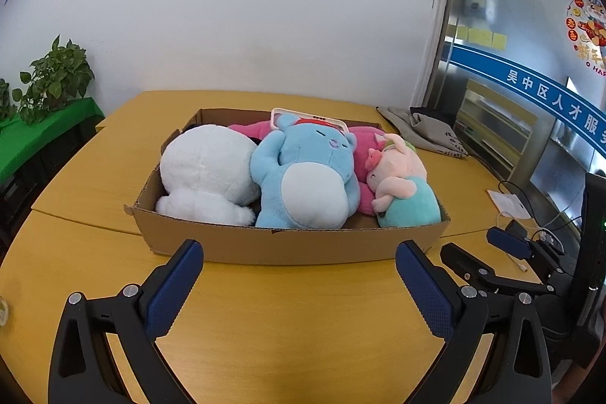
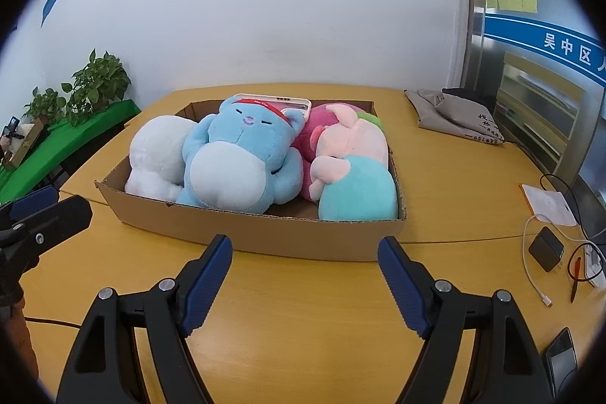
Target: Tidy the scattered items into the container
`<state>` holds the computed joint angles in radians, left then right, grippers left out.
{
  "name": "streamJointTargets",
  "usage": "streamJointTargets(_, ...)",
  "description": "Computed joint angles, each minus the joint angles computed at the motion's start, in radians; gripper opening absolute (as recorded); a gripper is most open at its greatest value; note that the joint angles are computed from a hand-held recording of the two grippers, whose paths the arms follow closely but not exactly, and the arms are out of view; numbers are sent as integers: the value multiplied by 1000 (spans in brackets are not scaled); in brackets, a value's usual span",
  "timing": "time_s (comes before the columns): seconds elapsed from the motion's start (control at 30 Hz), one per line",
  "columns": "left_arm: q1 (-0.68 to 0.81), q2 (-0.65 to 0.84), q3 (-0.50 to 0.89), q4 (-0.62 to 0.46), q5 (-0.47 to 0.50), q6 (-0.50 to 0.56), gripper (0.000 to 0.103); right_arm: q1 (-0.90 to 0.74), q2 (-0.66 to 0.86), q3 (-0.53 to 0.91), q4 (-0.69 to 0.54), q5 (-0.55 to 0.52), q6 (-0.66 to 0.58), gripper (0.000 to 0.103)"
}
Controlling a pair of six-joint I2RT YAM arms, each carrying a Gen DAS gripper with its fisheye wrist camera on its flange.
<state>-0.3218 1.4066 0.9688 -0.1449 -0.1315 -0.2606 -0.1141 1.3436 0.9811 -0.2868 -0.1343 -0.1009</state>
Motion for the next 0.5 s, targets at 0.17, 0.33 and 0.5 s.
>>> streamJointTargets(0.17,-9,50,17,-13,-6,9,103,-2,-12,-16,-10,17,-20,79)
streamJointTargets(0.33,-10,88,22,-27,54,26,103,-9,-11,-34,-3,27,-8,79)
streamJointTargets(0.5,-26,93,14,-31,-9,35,103,11,-3,-39,7,34,5,79)
